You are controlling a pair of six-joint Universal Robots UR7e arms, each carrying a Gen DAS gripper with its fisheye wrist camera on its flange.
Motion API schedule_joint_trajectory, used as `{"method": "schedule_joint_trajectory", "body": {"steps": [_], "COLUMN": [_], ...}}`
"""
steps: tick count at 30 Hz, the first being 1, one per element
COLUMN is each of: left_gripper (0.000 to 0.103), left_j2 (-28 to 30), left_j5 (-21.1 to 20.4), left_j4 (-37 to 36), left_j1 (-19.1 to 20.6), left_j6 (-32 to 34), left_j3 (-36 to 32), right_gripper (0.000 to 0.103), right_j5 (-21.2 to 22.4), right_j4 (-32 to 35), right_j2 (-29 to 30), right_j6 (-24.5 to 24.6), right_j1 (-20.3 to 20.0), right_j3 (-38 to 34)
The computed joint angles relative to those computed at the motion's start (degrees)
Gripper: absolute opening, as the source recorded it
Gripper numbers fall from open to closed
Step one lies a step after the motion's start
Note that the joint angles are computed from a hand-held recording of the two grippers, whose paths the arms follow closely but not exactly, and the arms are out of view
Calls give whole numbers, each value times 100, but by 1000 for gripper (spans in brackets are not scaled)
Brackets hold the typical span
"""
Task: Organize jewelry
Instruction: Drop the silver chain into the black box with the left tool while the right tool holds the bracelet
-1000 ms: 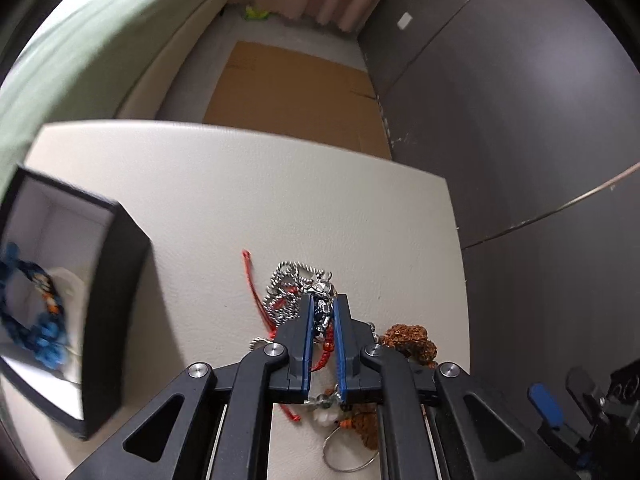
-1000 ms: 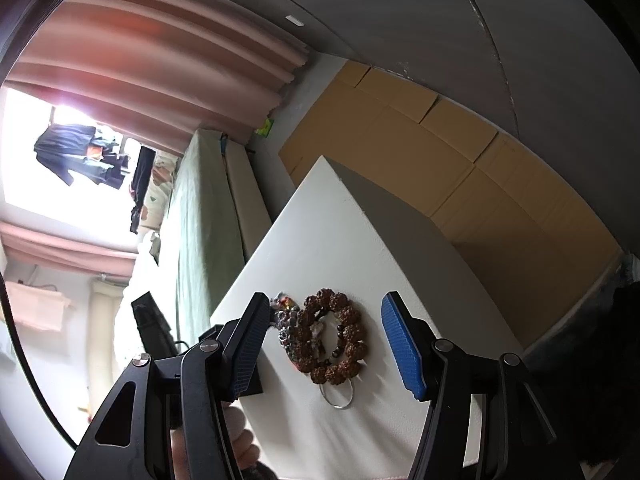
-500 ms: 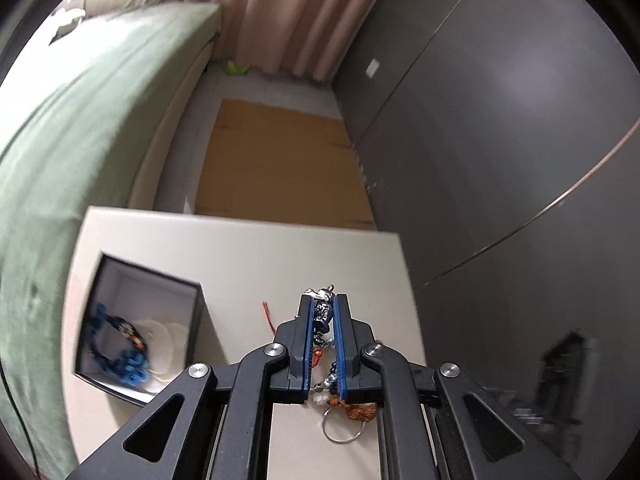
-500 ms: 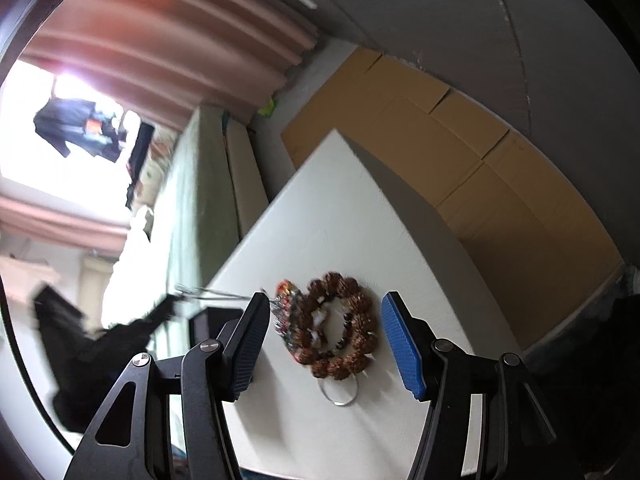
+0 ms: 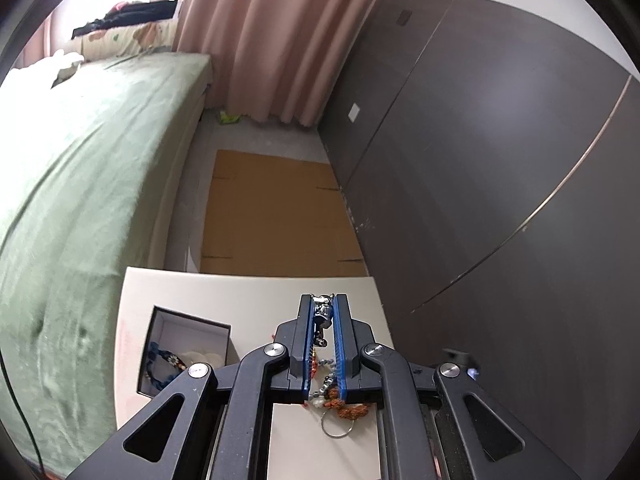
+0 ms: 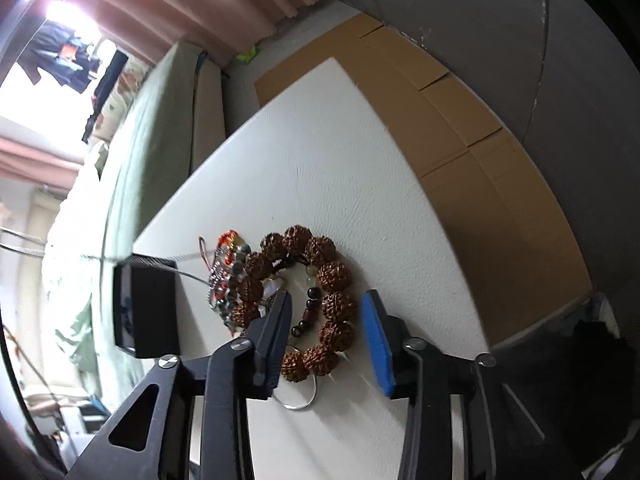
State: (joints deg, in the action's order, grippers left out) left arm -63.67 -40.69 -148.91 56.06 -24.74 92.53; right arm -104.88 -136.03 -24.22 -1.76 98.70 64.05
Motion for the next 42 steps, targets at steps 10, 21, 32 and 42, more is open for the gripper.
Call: {"method": "schedule_joint_trajectory", "body": {"steps": [10, 21, 32, 42], "left_gripper": [9, 9, 9, 9], "left_j2": [-388, -741, -936, -919], "left_j5": [397, 883, 1455, 1543], "left_j4": [58, 141, 50, -38], "left_j1": [-386, -719, -1069, -1058], "left_j6": [182, 290, 565, 765], "left_j3": [58, 74, -16, -34], "right_gripper": [20, 20, 20, 20], "right_j5": [279, 1411, 1936, 2239], "right_j4": [-678, -1412, -1774, -1969], "right_j2": [-448, -914, -954, -996], "right_j6": [-399, -661, -629, -703], "right_j1": [49, 100, 199, 253], "right_j3": [590, 1226, 1413, 1565]}}
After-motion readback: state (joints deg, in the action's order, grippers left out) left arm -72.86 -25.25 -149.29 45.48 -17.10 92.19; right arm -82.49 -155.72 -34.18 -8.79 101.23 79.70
